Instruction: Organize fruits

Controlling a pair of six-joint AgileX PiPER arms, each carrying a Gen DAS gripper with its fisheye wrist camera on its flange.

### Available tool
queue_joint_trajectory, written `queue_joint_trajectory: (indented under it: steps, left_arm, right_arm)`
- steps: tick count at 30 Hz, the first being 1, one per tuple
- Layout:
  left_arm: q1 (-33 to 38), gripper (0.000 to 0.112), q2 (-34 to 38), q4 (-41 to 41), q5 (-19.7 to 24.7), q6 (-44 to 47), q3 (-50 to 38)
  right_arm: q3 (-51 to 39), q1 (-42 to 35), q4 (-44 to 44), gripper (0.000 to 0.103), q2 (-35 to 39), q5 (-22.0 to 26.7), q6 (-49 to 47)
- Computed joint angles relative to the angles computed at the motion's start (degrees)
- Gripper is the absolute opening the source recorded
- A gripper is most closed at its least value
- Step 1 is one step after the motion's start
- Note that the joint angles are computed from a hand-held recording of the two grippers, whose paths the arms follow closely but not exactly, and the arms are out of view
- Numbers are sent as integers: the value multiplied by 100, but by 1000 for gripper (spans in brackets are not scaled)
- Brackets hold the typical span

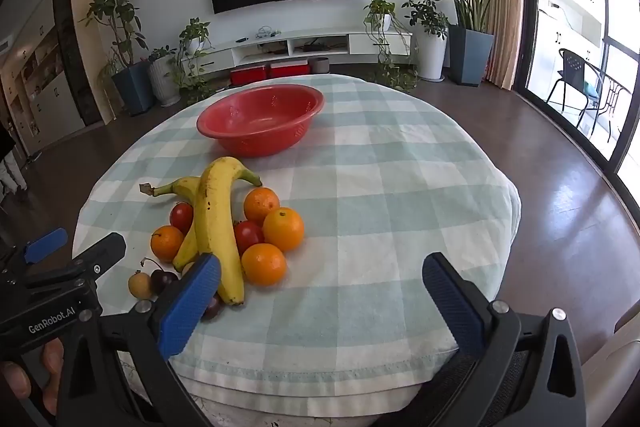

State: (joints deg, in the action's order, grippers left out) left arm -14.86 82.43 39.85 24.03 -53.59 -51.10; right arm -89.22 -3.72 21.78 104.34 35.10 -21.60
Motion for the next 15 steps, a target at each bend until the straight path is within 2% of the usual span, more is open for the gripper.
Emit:
queue_joint_trajectory:
  steps: [7, 9, 15]
  left_arm:
    - [-66, 103, 36, 199, 62, -196, -14]
    - [-6, 103, 8, -48, 39, 35, -22]
    - [-6, 103, 8, -90, 71, 79, -41]
  right_arm:
    - [-13, -21, -23, 103, -6, 5, -20]
    - [-70, -17, -42, 103, 44, 64, 14]
    - [-35, -55, 32, 103, 19, 124, -90]
